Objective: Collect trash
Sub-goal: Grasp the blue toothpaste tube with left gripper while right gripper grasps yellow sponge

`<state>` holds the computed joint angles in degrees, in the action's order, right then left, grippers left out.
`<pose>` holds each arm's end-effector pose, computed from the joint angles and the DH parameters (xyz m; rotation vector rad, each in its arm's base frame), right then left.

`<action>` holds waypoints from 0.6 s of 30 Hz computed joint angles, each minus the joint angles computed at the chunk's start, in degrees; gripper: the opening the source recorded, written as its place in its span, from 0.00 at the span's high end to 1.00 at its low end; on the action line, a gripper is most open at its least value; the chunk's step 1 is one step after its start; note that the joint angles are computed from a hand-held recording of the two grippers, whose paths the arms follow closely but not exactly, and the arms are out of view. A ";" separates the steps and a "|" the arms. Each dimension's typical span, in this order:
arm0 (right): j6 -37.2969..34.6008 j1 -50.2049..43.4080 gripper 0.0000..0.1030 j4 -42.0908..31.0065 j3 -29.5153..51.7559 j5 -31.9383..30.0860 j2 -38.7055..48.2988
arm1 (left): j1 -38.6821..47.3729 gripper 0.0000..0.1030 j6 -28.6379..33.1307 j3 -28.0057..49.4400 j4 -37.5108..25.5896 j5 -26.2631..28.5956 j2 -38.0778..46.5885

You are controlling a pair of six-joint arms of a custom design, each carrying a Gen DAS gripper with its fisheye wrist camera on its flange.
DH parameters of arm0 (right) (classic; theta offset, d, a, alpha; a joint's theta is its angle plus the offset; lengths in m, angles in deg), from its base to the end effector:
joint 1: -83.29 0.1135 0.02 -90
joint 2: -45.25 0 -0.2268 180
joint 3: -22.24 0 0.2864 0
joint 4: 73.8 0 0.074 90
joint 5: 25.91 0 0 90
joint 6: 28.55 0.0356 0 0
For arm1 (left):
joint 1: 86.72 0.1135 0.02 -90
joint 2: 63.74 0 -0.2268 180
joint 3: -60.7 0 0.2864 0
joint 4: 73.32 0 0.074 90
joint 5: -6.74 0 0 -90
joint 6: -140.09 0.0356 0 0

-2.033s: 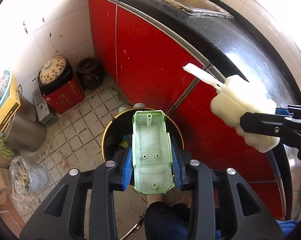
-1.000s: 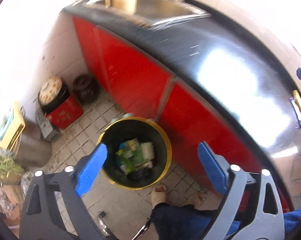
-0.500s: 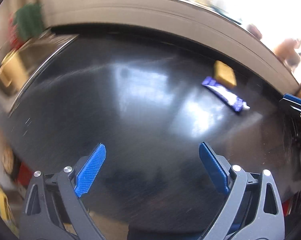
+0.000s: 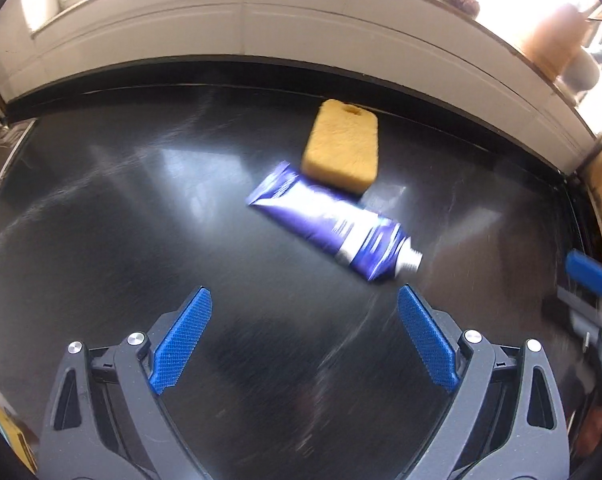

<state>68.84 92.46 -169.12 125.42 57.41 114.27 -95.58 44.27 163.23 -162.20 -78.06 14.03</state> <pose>0.2250 0.0405 0.3903 -0.0809 2.6481 0.2511 0.2760 -0.0463 0.3566 0.0997 2.6964 -0.2007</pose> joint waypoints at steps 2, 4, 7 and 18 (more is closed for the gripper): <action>-0.91 -2.23 0.23 0.29 -0.83 -0.76 0.43 | -2.93 0.11 -3.46 2.85 1.10 -2.23 4.59; -2.00 -4.31 0.23 0.45 -1.21 -1.48 1.13 | -5.04 0.11 -6.23 4.71 2.48 -4.32 8.27; -3.57 -6.88 0.23 0.42 -1.36 -2.29 2.42 | -7.21 0.11 -10.95 7.96 2.90 -6.78 14.30; -5.99 -8.67 0.23 2.83 4.08 -5.73 14.17 | -4.03 0.11 -5.33 -0.65 6.21 -8.89 11.46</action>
<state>62.85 83.79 -166.28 129.51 51.69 128.44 -99.61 38.94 162.58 -155.99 -86.94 25.49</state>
